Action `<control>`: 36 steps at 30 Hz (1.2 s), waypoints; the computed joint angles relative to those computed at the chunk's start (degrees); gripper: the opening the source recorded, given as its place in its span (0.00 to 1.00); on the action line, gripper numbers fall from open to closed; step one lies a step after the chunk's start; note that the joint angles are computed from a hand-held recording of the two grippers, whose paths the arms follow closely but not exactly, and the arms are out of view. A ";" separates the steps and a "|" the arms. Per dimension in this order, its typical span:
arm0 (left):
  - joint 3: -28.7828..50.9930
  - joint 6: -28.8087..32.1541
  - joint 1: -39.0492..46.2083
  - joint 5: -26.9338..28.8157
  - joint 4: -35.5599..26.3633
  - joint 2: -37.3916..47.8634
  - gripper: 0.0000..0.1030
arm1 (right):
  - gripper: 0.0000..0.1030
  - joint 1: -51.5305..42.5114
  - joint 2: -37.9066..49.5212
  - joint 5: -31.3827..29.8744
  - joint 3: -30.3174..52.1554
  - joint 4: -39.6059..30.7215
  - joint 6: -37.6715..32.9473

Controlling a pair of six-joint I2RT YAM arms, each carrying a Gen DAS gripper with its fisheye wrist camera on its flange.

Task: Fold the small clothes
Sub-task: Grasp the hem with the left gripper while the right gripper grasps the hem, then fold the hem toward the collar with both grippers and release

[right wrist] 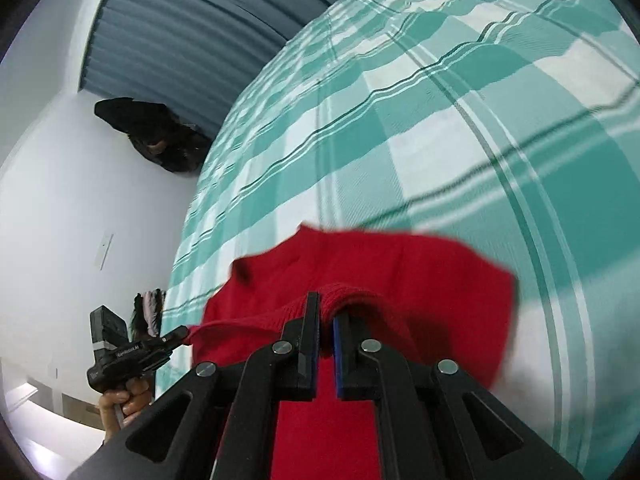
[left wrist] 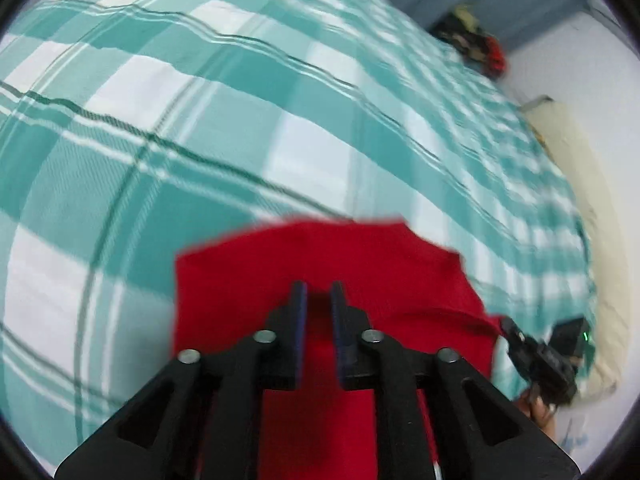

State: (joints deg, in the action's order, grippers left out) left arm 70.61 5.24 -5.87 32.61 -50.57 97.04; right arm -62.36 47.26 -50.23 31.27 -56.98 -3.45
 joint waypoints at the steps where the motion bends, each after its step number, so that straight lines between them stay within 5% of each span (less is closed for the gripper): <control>1: 1.12 -2.39 0.34 0.48 0.97 1.64 0.49 | 0.25 1.18 1.75 1.09 -0.63 4.13 2.28; 4: 3.58 -7.70 4.82 1.64 3.23 2.97 0.61 | 0.50 -0.60 3.99 1.15 -0.13 10.75 5.36; 7: 1.11 -5.76 8.40 3.05 4.76 -1.59 0.61 | 0.50 -6.70 1.71 -0.83 3.49 5.27 -1.79; 10: -2.26 3.35 8.36 5.73 1.83 -5.99 0.61 | 0.50 -7.91 2.74 -3.00 8.35 -6.05 -14.61; 12: -5.36 10.46 3.51 1.27 0.44 -8.63 0.61 | 0.50 -1.80 1.77 3.30 9.76 -8.60 -15.66; 15: -7.60 9.79 -4.71 -9.93 7.34 -7.69 0.62 | 0.50 10.60 -0.02 14.38 7.14 -1.00 -7.81; 18: -3.23 8.65 -7.32 -10.83 6.77 -0.32 0.61 | 0.50 17.59 6.00 19.16 4.69 5.99 -4.08; 20: -1.05 10.25 -8.85 -12.15 5.78 2.55 0.52 | 0.41 19.95 10.06 21.34 3.81 9.68 -4.07; 21: -0.47 11.62 -9.75 -12.83 5.61 3.16 0.15 | 0.16 21.24 10.45 21.93 3.06 10.14 -4.35; 22: 0.67 13.24 -10.37 -13.57 4.57 3.86 0.05 | 0.05 23.04 10.81 24.55 3.12 10.89 -4.25; 26: 0.71 11.88 -7.11 -9.65 6.60 0.43 0.04 | 0.05 18.23 2.03 22.71 3.97 9.44 -4.10; 29: -0.14 7.55 -7.17 -10.71 10.34 2.41 0.05 | 0.05 17.63 3.29 23.43 2.82 14.47 -1.82; 32: -1.82 5.47 -9.19 -15.17 11.74 2.99 0.14 | 0.08 21.62 11.14 27.15 0.54 19.10 0.48; 33: -1.63 5.05 -8.39 -14.37 10.73 2.10 0.25 | 0.10 22.70 10.92 28.14 -0.18 19.56 1.85; 34: -1.22 4.37 -7.48 -13.97 9.50 0.84 0.37 | 0.18 21.79 7.82 27.90 -0.63 18.03 1.91; 36: -4.27 4.46 -4.72 -14.12 11.35 -6.16 0.40 | 0.35 19.38 0.59 28.64 0.30 13.03 1.03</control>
State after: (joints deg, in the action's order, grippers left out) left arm 66.34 9.70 -10.58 18.49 -39.22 90.88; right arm -42.98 47.84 -21.59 31.58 -43.95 -2.42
